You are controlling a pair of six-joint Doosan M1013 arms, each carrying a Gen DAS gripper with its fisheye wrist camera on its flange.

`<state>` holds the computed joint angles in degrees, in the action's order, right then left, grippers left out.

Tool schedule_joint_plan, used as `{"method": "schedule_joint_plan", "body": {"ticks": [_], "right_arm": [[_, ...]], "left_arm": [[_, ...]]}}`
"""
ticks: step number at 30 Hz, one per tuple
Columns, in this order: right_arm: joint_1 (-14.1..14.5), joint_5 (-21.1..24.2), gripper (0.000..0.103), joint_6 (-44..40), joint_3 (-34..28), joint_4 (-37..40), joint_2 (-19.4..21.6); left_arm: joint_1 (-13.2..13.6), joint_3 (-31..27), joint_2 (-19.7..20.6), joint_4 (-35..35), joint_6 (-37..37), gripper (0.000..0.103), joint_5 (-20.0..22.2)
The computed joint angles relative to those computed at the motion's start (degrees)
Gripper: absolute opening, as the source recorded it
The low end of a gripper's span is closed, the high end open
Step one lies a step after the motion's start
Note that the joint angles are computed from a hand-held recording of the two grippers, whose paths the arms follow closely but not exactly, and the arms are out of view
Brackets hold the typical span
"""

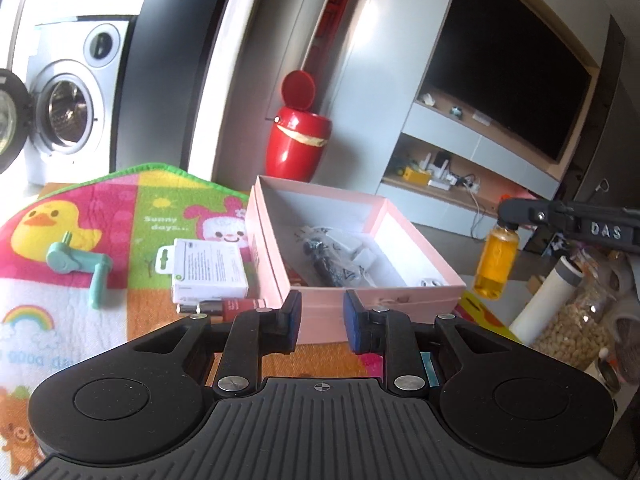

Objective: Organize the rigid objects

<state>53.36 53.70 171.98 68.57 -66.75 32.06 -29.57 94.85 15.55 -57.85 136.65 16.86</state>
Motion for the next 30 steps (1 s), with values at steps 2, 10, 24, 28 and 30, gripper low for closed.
{"method": "schedule_joint_plan", "body": {"ticks": [2,10,24,28,30], "right_arm": [[-1.1,0.6,0.018,-1.4,-2.2,1.5,1.3],[-5.3,2.3,0.018,-8.4,-8.9,13.9,6.9],[-3.8,-0.3,0.052,-3.3,-5.1,8.0,4.9],[-2.1,0.1,0.060,-3.9,-4.4,6.9,4.7],[-1.0,-0.8,0.064,-5.1,-3.6,6.9,4.8]], "left_arm": [[0.1,2.5,-1.3,-2.0,3.7,0.025,-0.8],[2.2,5.3,-2.6,3.9,-4.8,0.025,-0.9],[2.4,5.6,-2.2,30.8,-27.4,0.025,-4.0],[3.1,4.6,-1.8,33.8,-29.4,0.025,-3.1],[3.5,4.1,-1.7,32.4,-28.1,0.025,-2.5]]}}
